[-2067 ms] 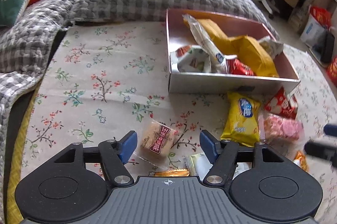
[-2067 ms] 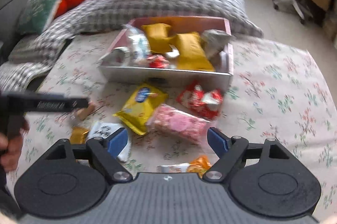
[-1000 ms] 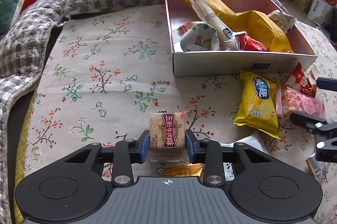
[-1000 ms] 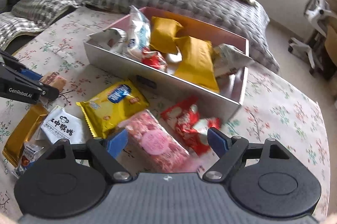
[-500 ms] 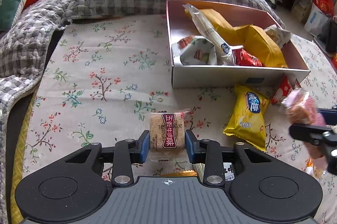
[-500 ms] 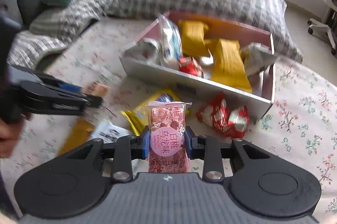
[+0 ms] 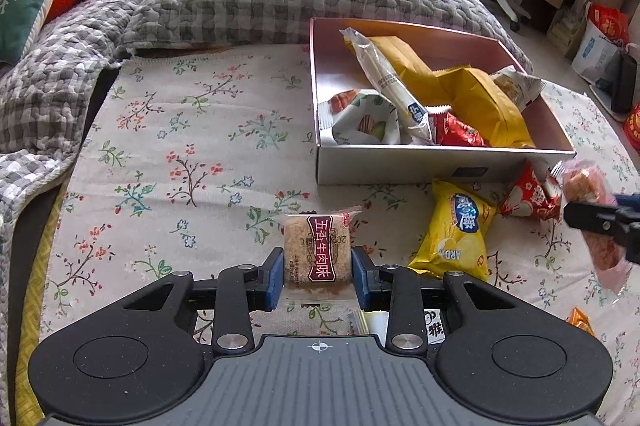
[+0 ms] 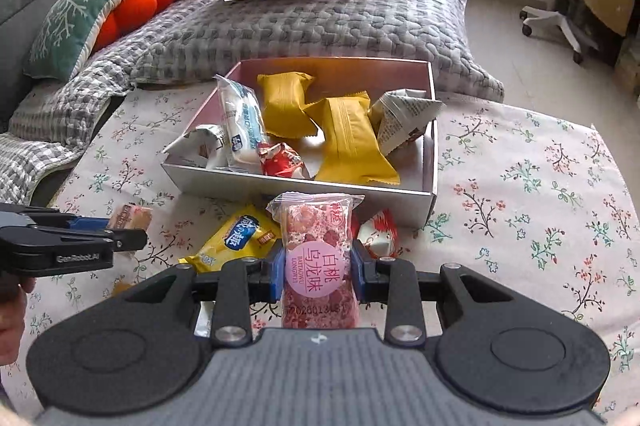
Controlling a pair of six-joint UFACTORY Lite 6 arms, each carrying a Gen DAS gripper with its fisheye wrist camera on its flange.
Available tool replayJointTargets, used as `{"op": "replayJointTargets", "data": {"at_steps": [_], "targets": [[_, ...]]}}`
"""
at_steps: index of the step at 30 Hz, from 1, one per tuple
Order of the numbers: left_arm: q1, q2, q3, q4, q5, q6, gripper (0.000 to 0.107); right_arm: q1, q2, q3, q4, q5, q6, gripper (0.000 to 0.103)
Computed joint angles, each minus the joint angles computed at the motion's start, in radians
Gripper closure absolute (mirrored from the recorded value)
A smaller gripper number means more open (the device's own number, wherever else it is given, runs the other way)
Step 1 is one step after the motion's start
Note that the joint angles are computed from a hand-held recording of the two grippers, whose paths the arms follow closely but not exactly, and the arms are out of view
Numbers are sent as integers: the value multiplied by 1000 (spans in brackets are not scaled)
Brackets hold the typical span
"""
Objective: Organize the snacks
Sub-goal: 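Grasp square biscuit with left gripper while right grasps pink candy bag, then carry biscuit with left gripper while right carries pink bag, release both into box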
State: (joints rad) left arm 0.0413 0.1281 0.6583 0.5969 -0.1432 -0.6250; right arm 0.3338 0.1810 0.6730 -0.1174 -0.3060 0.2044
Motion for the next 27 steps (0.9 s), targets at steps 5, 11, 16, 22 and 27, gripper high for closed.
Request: {"op": "replayJointTargets", "data": {"at_steps": [5,11,16,22,27], "targets": [[7,-11,-2,71,-13,-78,75,-14,23,19,-25,10,50,74],[30,-34,-6,218,-63,-240,75,-29,14,13,-125,-7,158,74],[42,-42,4,251,-131,-299,75,-47,40,41,-162,-9,218,74],[-1,6,57,87,-190,-163,75,-74,67,72,-190,-20,286,74],[-37,104,155,106,-229,-212,75,-83,98,115,-242,-39,336,74]]}}
